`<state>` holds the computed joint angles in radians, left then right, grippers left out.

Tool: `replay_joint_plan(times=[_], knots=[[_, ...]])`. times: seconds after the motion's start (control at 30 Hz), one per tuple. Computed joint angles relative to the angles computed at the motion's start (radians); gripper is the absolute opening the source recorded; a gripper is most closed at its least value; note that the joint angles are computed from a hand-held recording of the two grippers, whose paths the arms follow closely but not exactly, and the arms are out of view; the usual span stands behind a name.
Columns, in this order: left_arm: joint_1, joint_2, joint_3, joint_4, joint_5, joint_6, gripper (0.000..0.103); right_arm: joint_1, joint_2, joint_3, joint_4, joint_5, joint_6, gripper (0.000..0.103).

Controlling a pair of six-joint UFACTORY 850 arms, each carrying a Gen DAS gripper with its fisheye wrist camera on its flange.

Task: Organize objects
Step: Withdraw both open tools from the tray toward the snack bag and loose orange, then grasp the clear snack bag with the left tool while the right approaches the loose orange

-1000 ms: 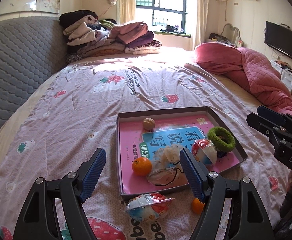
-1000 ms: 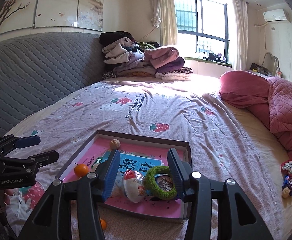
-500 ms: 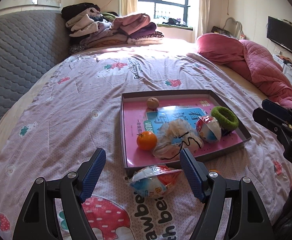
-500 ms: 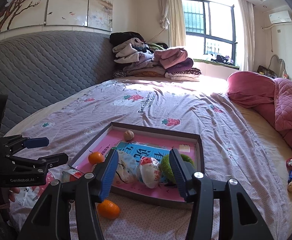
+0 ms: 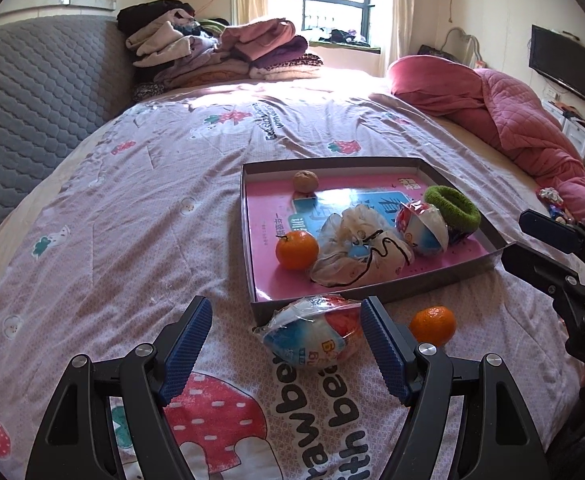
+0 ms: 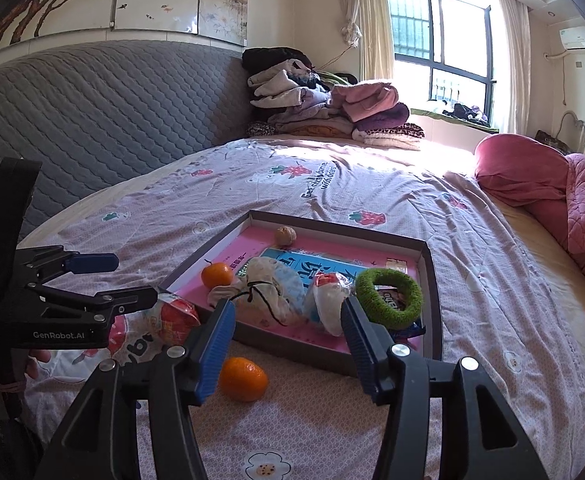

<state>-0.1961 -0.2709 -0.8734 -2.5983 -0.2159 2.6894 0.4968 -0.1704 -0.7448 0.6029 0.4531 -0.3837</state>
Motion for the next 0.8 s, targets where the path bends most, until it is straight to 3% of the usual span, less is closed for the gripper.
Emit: replay_joint_plan(times=[0.17,0.8], knots=[[0.014,-0.014,-0.005,0.238,-0.024,-0.219,0.078,0.011,-0.013,-0.002,0.012,-0.016,-0.016,0.055],[0.026,-0.085,-0.009,0.229,-0.077,-0.102,0.078,0.003,-0.053,-0.017,-0.014,-0.08,0.022,0.055]])
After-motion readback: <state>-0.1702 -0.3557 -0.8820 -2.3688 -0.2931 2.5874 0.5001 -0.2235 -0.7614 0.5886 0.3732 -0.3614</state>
